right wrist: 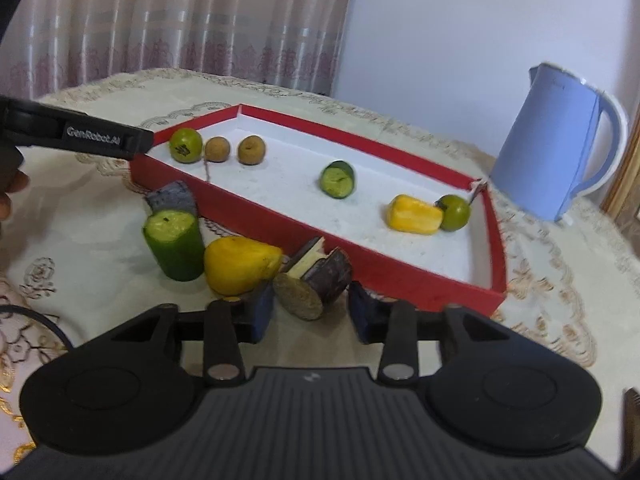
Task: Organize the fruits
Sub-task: 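Move the right gripper to the dark eggplant piece in front of the tray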
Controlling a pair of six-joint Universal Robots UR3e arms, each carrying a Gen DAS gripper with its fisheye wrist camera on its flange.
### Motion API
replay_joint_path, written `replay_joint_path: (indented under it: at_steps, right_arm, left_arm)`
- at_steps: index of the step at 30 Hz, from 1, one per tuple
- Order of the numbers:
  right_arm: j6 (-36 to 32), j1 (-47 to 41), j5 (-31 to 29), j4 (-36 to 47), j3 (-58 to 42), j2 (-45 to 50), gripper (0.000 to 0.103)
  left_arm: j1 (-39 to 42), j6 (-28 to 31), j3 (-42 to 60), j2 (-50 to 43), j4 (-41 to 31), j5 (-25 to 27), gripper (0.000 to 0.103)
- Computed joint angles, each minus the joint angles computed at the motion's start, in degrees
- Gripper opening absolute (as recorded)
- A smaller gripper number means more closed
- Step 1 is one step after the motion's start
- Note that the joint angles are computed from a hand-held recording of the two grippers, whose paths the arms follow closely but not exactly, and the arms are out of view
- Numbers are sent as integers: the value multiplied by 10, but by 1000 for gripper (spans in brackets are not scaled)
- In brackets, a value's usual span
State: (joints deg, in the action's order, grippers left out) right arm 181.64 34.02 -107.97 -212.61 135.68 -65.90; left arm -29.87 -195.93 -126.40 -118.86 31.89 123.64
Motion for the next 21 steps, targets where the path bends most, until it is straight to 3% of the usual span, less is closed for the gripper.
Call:
replay_joint_path:
  at_steps: [11, 17, 18, 21]
  right_arm:
    - [18, -9, -25, -20, 76, -44, 36]
    - [3, -29, -1, -60, 85, -31, 59]
    - [-5, -38, 14, -67, 89, -32, 66]
    - [-36, -76, 75, -89, 106, -37, 68]
  left_arm:
    - [-6, 12, 0, -8, 19, 5, 85]
    - [-5, 10, -1, -5, 14, 4, 85]
    - [-5, 10, -2, -4, 13, 4, 85]
    - [-5, 12, -2, -5, 17, 3, 85]
